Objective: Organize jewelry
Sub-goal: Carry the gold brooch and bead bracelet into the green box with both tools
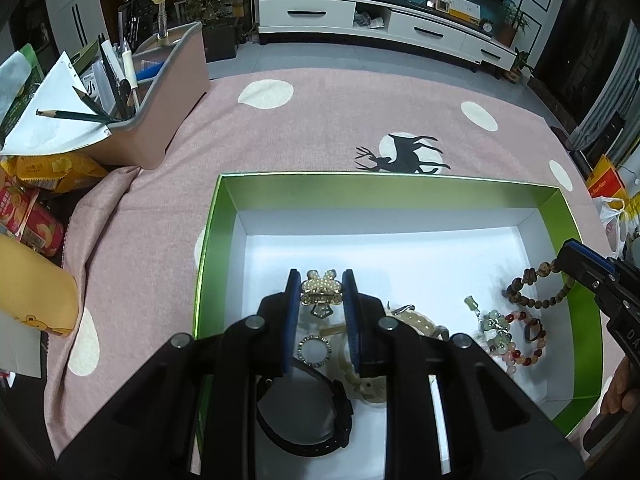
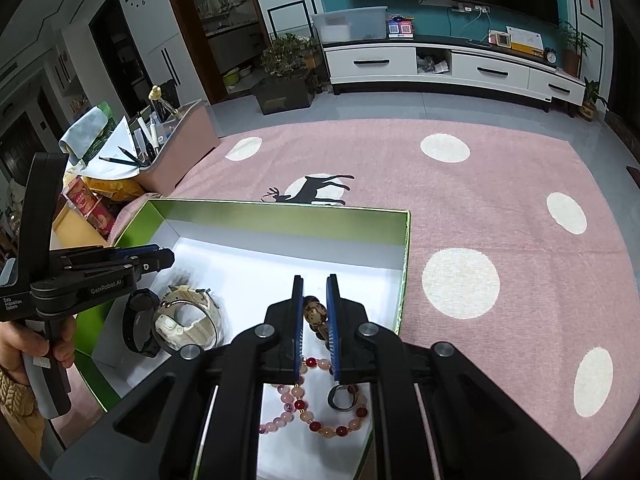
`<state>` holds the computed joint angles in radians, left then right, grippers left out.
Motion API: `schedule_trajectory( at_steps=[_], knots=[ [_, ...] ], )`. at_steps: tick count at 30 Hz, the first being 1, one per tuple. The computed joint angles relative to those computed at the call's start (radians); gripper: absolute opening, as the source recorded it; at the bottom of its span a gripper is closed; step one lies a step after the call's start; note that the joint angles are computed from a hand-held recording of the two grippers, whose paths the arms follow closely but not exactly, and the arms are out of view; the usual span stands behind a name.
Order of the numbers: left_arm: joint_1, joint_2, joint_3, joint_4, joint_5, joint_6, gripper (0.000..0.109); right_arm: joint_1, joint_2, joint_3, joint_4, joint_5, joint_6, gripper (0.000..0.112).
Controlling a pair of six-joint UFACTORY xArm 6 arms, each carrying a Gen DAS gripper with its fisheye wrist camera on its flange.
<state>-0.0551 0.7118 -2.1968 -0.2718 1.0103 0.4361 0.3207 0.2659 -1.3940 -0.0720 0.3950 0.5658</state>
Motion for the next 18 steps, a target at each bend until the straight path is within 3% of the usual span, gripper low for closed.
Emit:
schedule_trajectory(
  at_steps=[18],
  knots=[
    [-0.005, -0.004, 0.014, 0.010, -0.019, 0.015, 0.021, 0.003, 0.020, -0.017, -0.002, 0.023, -0.004, 0.011]
  ],
)
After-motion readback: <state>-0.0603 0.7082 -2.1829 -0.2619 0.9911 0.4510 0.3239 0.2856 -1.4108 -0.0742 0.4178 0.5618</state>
